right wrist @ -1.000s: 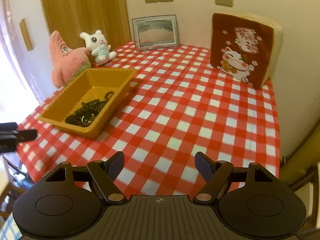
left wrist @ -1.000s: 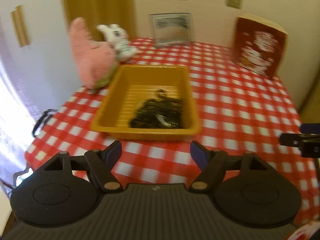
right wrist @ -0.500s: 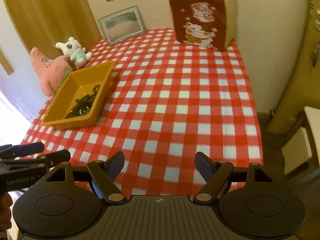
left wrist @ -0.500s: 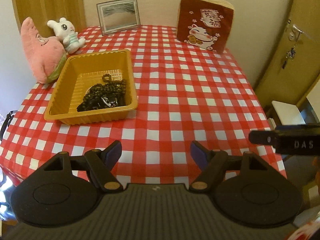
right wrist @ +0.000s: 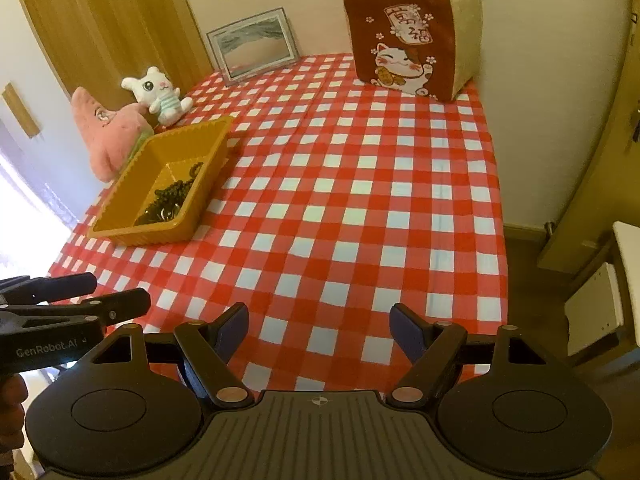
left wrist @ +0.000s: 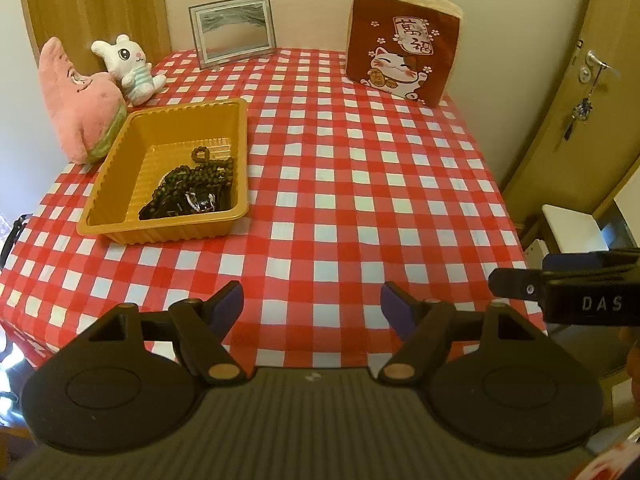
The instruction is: Organize jewelry
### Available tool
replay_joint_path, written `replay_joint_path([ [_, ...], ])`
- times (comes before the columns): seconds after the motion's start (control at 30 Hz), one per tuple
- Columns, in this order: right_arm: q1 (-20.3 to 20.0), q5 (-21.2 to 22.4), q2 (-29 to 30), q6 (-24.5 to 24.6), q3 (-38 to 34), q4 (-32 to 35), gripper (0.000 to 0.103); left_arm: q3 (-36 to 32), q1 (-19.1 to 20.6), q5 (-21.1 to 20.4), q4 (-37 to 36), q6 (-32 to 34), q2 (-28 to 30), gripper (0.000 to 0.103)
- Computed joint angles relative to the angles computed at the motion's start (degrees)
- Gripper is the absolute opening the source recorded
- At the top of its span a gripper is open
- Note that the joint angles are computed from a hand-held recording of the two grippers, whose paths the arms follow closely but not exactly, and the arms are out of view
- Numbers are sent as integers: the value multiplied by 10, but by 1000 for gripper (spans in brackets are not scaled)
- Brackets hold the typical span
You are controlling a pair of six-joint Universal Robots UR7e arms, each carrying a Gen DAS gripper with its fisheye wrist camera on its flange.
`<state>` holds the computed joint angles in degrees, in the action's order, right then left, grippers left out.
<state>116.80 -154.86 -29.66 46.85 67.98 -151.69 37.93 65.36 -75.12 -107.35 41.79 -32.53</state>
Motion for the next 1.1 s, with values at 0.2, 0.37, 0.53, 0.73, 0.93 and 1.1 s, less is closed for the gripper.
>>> replay_joint_path([
  [0.2,-4,18,-2,-20,6,-16,77,14,-3,5,-17,-8,-3,74],
  [0.37,-5,16,0,-28,3,-25,77,16,-3,3,-22,-6,-4,74],
  [0.53,-7,20,3,-40,-2,-29,77,15,-3,0,-25,-4,-3,74],
  [0.73,-7,19,4,-41,-4,-30,77,17,-3,-2,-25,-2,-4,74],
  [0.93,-8,20,4,-41,-4,-29,77,17,-4,-2,-24,-2,-4,74],
  [1.1,-8,20,3,-42,-5,-28,77,19,-4,-5,-23,-2,-6,74],
])
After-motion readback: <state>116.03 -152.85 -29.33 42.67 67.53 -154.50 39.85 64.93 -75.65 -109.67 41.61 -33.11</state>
